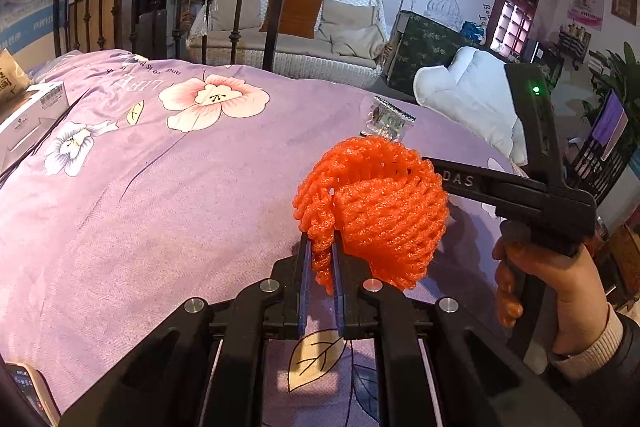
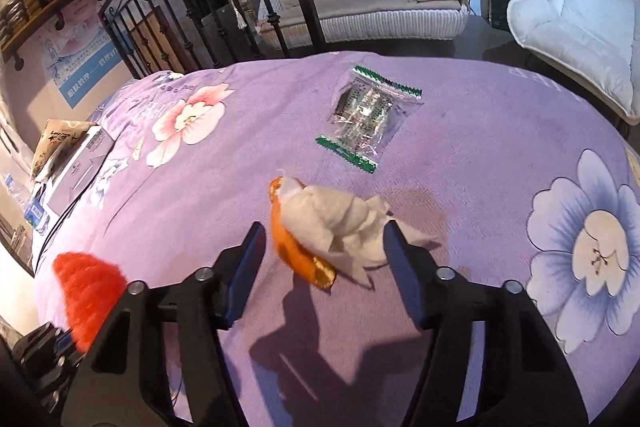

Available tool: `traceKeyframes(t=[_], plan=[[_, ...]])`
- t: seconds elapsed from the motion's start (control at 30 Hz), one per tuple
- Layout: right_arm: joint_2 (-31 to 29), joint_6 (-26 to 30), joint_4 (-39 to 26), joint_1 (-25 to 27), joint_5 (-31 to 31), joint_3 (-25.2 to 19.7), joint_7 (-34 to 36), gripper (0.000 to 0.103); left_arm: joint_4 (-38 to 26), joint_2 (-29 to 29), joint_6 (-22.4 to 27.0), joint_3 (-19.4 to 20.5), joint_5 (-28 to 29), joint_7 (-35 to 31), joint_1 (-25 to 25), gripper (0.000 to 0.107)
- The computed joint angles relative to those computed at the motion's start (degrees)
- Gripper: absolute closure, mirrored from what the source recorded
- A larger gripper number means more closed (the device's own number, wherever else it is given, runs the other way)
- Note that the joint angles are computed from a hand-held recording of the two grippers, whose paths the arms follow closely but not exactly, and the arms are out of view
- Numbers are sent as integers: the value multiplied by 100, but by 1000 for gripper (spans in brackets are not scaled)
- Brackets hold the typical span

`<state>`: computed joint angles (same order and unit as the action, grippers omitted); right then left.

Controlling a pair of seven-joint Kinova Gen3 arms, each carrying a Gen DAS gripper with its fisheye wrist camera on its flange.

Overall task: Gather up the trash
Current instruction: 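Grasp the orange foam net with the left gripper while the right grasps the white tissue, then carry the white tissue over the bin with the right gripper while the left carries the orange net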

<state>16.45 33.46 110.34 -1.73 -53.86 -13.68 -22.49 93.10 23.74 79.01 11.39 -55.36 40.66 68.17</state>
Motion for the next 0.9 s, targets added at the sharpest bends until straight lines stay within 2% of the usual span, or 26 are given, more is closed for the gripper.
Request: traceKeyframes(t=[0.03, 0.1, 0.17, 0.2, 0.23, 0.5, 0.63, 0.67, 0.73, 0.8, 0.83, 0.9], plan=[[70, -29, -48, -48, 43, 18, -65, 56, 15, -9, -26, 1, -2, -2, -11, 97], [181, 79, -112, 47, -41, -35, -19, 72, 14, -10, -51, 7, 10, -47, -33, 97], [156, 214, -93, 187, -185, -60, 64, 81, 27, -13, -82, 6, -3, -45, -33, 97], [104, 238, -41, 259, -291, -70, 183, 94, 13, -8, -93, 11, 0, -82, -42, 97], [49, 283, 13, 326, -397, -66, 323, 97, -4, 2, -100, 9, -8, -102, -41, 97], [-718, 981, 626, 747, -1329, 446, 1677, 101, -252, 127, -94, -31, -181, -293, 103, 97], [-920, 1186, 710, 649, -1247, 813, 1829, 101, -453, 230, -20, -78, -227, -455, 207, 97], [-849, 1312, 650, 620, -1226, 902, 1780, 100, -487, 245, 14, -93, -234, -488, 239, 97], [-700, 1345, 511, 507, -1098, 976, 1510, 91, -540, 270, 98, -117, -225, -501, 308, 97], [-575, 1145, 448, 353, -1010, 927, 1298, 57, -523, 255, 131, -130, -201, -463, 349, 97], [-522, 1040, 431, 299, -1031, 878, 1267, 50, -508, 246, 144, -130, -180, -452, 354, 97], [-406, 832, 371, 179, -1049, 772, 1167, 48, -490, 236, 185, -127, -134, -447, 354, 97]])
